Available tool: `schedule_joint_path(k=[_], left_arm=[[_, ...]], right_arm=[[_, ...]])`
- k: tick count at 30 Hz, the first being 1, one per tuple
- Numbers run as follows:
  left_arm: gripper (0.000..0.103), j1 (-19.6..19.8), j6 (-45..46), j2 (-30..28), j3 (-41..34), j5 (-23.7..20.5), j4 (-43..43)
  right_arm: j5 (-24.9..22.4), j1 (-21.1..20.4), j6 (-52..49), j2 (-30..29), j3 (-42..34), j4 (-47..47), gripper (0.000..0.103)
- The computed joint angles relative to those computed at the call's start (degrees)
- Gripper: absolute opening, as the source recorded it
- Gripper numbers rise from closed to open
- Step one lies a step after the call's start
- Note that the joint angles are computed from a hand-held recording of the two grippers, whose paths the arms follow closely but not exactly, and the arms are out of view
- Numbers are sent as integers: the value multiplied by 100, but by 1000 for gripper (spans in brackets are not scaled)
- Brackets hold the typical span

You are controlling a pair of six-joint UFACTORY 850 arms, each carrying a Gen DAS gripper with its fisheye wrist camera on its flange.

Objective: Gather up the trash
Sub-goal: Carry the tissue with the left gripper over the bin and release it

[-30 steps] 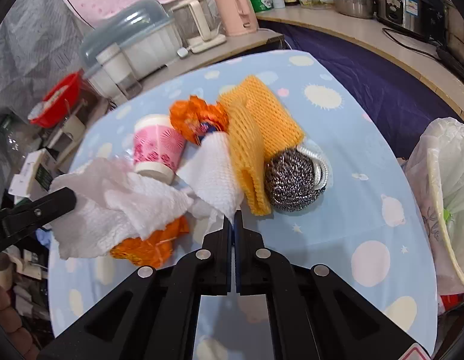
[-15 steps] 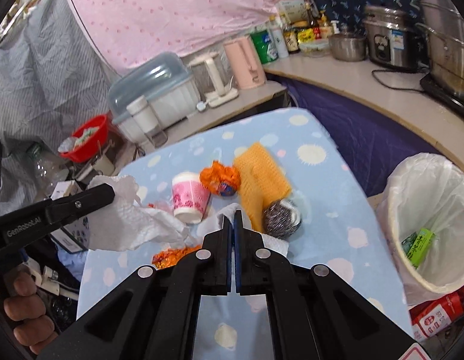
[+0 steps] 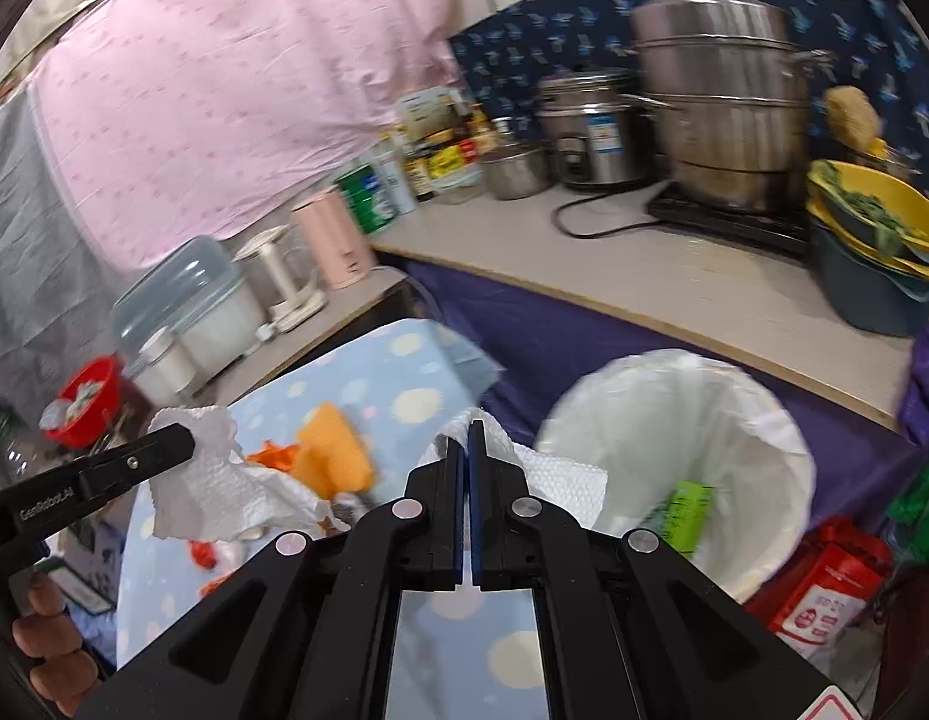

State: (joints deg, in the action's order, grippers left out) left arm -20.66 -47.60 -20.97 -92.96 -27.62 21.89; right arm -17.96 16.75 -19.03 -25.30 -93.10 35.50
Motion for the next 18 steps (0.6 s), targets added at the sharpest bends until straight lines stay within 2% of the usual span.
schedule_joint_path(k=[7, 18], left_arm=[[1, -266, 839, -851, -1034, 14, -517], [1, -530, 1910, -2235, -2881, -790, -1208]], right_arm=[[27, -422, 834, -135, -41, -737, 2], [-20, -771, 1180, -399, -185, -1022, 2]])
